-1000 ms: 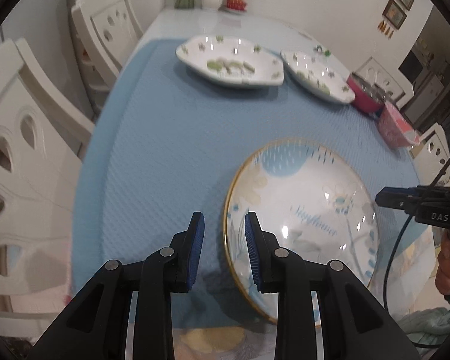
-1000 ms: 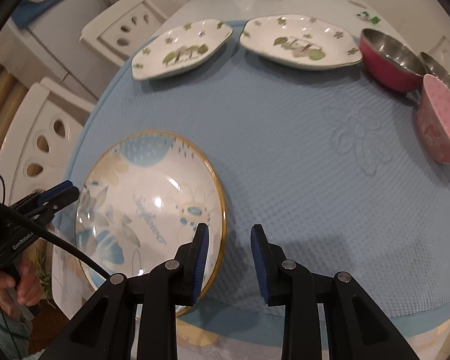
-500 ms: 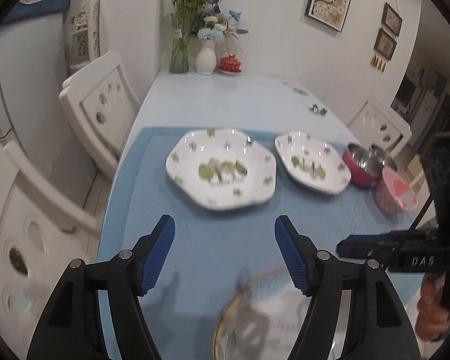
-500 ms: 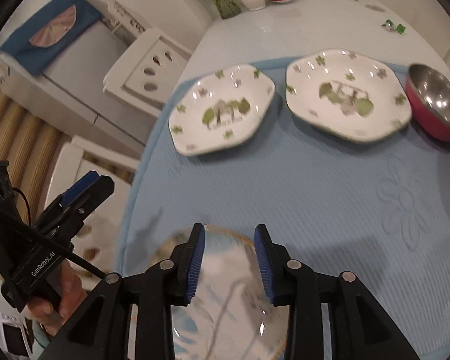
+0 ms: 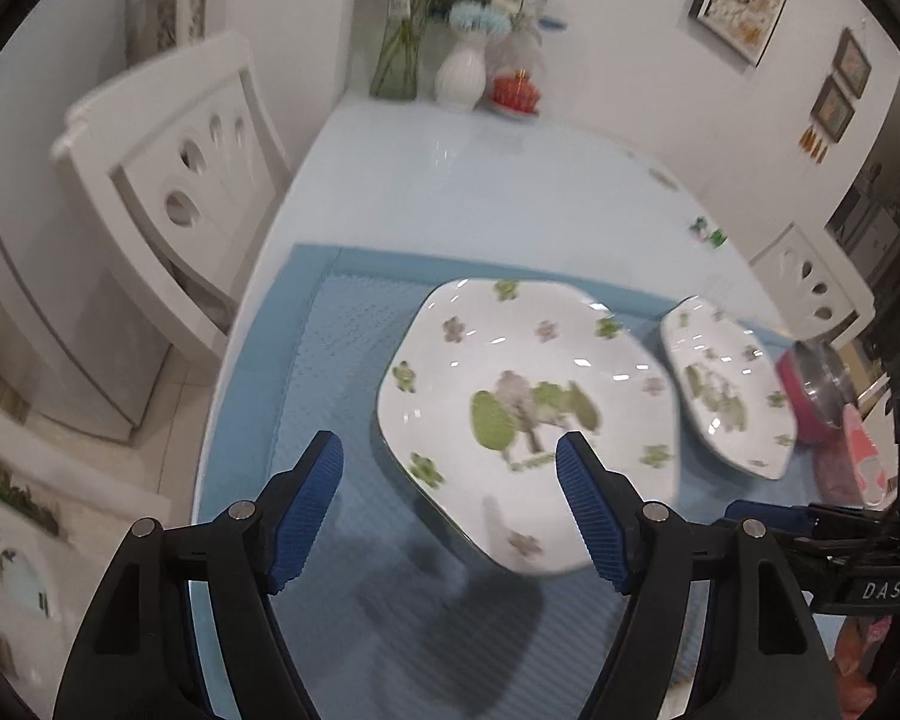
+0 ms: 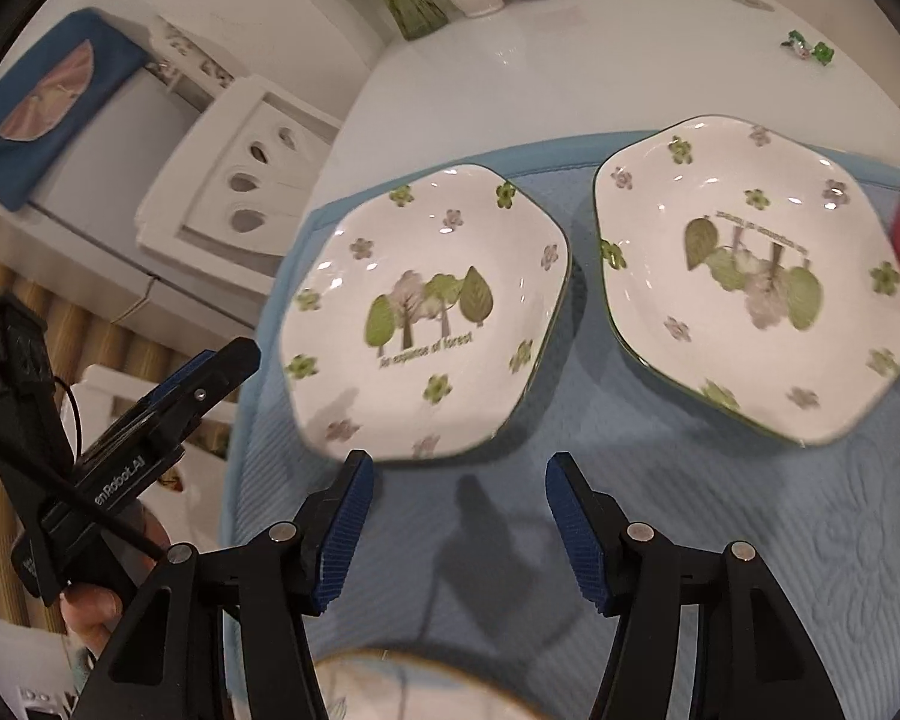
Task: Organize plates and bowls
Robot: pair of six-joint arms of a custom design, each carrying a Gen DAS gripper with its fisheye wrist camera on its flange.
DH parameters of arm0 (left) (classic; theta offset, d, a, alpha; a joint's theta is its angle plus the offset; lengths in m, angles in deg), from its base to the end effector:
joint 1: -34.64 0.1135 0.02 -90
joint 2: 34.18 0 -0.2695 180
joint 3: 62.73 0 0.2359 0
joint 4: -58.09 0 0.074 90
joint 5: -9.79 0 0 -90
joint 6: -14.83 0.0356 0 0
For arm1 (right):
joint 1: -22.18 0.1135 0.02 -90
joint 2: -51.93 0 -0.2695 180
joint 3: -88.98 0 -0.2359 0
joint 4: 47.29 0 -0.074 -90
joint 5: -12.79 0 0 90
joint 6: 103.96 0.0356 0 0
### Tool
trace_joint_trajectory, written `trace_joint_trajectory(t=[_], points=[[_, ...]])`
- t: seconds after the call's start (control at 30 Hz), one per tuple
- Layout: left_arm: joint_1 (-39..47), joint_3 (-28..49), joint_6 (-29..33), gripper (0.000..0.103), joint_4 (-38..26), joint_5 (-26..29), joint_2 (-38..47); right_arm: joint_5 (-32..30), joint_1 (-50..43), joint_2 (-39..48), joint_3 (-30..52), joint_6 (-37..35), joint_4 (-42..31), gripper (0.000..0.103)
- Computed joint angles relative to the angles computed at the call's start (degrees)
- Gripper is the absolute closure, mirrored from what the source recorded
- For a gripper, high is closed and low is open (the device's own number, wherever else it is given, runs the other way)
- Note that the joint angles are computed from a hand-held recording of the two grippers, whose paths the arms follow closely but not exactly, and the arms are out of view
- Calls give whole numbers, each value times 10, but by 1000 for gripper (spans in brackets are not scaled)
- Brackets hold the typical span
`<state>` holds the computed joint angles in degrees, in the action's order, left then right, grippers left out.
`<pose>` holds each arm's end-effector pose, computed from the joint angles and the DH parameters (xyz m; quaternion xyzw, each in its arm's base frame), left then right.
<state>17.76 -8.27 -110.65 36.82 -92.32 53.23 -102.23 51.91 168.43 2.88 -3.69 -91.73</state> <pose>0.2600 -0.0711 0.1661 -0.1849 0.9287 -0.0447 0.3184 0.3394 0.2112 0.1662 -0.2042 0.9357 0.2659 0.1100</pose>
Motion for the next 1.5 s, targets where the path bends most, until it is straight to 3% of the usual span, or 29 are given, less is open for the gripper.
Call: trace_joint_trajectory(t=[0.3, 0.57, 0.6, 0.67, 0.77, 0.9, 1.13, 1.5], points=[[93, 39, 48, 31, 81, 85, 130, 15, 12, 120, 108, 19, -8, 51], [107, 103, 77, 35, 107, 122, 221, 22, 11, 170, 162, 18, 5, 68], [105, 107, 82, 37, 110, 121, 225, 22, 10, 169, 158, 17, 11, 68], [99, 117, 95, 52, 112, 124, 232, 35, 15, 162, 144, 9, 26, 70], [78, 127, 116, 64, 93, 64, 234, 61, 24, 153, 130, -14, 36, 70], [94, 70, 112, 72, 128, 105, 192, 65, 24, 138, 111, -35, 45, 70], [43, -17, 80, 72, 118, 61, 94, 80, 34, 41, 1, -85, 71, 70], [-155, -67, -80, 72, -68, -93, -107, 46, 27, -168, -200, -140, 66, 70]])
